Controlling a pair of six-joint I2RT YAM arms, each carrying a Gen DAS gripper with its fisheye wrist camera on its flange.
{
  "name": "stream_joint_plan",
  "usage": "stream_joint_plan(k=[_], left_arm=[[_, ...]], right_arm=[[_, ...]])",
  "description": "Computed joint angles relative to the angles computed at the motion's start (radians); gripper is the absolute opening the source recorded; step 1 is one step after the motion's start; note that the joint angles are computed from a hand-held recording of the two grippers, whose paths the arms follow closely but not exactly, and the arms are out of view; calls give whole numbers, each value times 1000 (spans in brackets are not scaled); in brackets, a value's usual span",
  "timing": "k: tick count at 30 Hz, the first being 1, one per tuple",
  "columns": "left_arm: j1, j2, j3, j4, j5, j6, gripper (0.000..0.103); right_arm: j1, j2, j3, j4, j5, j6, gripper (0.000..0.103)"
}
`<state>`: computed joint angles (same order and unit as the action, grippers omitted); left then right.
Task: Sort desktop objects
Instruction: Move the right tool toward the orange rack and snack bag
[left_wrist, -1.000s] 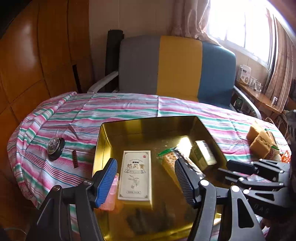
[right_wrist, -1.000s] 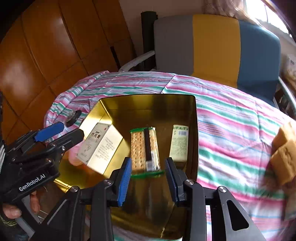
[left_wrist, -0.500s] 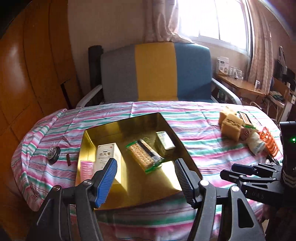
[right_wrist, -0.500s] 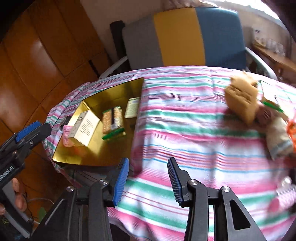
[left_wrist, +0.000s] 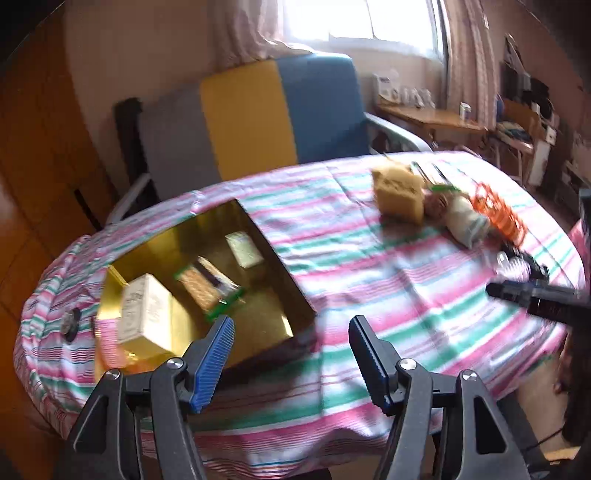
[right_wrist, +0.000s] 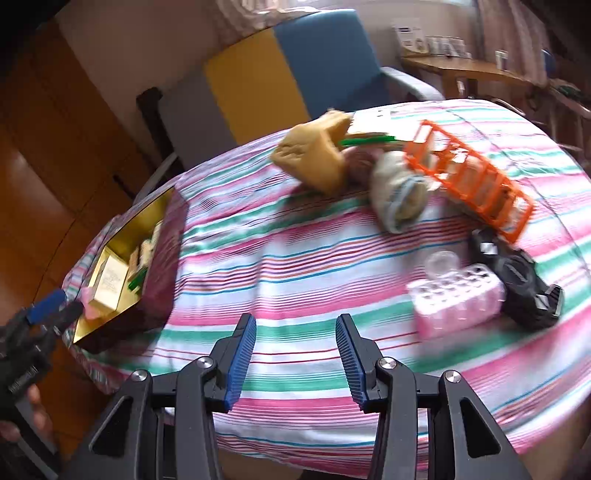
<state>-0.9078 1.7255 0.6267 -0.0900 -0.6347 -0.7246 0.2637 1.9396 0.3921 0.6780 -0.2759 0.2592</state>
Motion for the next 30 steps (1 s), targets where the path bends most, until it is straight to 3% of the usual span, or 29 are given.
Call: stream_joint_plan(k=[6, 14, 22, 30], left_arm=[[6, 221, 67, 129, 171, 101, 66], [28, 327, 114, 159, 252, 121, 66], [64, 352, 101, 211, 301, 124, 66], [91, 356, 78, 279, 339, 131, 66]], right_arm=[[-196, -38, -22, -13, -37, -32, 46], [-403, -7, 79, -70, -70, -15, 53], [-457, 124, 327, -174, -71, 112, 62], [-416, 335, 703, -413, -6, 190, 65]])
